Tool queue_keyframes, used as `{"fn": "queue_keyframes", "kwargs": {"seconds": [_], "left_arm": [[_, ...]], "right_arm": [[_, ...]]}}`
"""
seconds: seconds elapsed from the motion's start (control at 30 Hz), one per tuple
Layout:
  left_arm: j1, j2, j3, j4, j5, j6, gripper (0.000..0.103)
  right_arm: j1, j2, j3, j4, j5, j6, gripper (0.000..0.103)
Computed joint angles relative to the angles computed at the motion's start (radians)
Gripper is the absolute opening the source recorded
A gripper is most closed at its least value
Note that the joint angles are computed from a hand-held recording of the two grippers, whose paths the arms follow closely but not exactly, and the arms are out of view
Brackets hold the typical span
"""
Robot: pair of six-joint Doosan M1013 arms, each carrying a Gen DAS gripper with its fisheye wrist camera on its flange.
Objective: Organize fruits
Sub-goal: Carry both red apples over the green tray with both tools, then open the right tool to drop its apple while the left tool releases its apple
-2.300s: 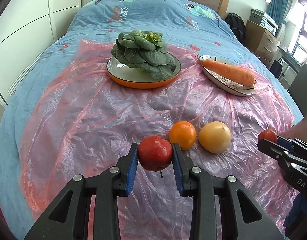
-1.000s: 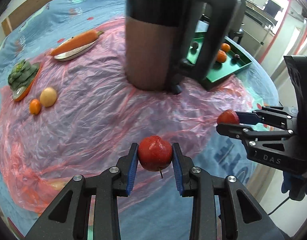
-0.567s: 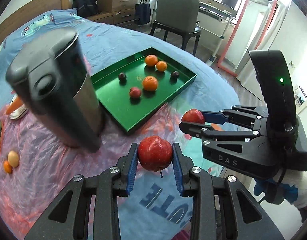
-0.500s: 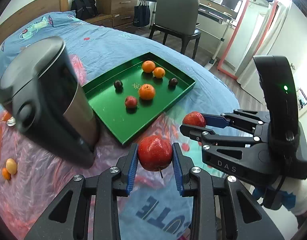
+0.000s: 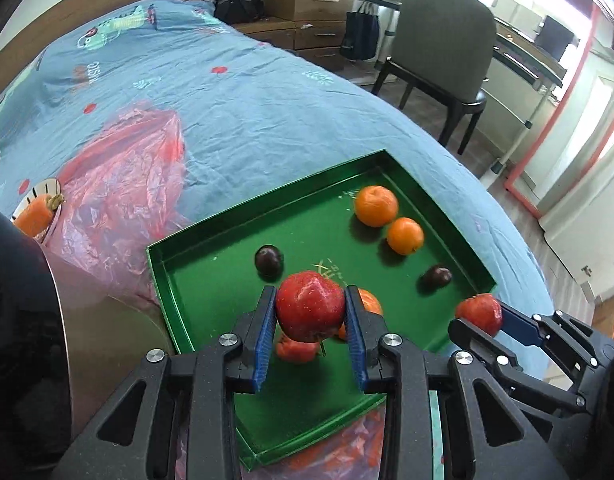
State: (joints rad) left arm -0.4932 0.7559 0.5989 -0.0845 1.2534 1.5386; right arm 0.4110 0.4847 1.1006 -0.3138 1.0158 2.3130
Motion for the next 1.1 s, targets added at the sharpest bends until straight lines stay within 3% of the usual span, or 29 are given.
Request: {"fn": "queue_keyframes", "kwargs": {"seconds": [0.27,0.43,0.93,1.1], "left_arm": [[-0.002,0.111,-0.141,0.083,0.146,-0.11,0.028],[-0.007,0.144,-0.173,0.094,0.19,-0.127,0.028],[-0.021,0.127,-0.121,0.14,0.172,-0.108,0.029],[-0.022,0.102,-0.084,0.141,0.139,-0.109,0.042]], "right_arm": [[-0.037,0.084,-0.077,0.08,0.049,-0.171,0.053],[-0.046,0.104,-0.086,0.093,0.064,-0.232,0.053],[-0.039,0.099,-0.056,0.074,0.054,-0.256,0.053],[-0.033,0.087,-0.044,0.061,0.05,-0.23,0.055]]}}
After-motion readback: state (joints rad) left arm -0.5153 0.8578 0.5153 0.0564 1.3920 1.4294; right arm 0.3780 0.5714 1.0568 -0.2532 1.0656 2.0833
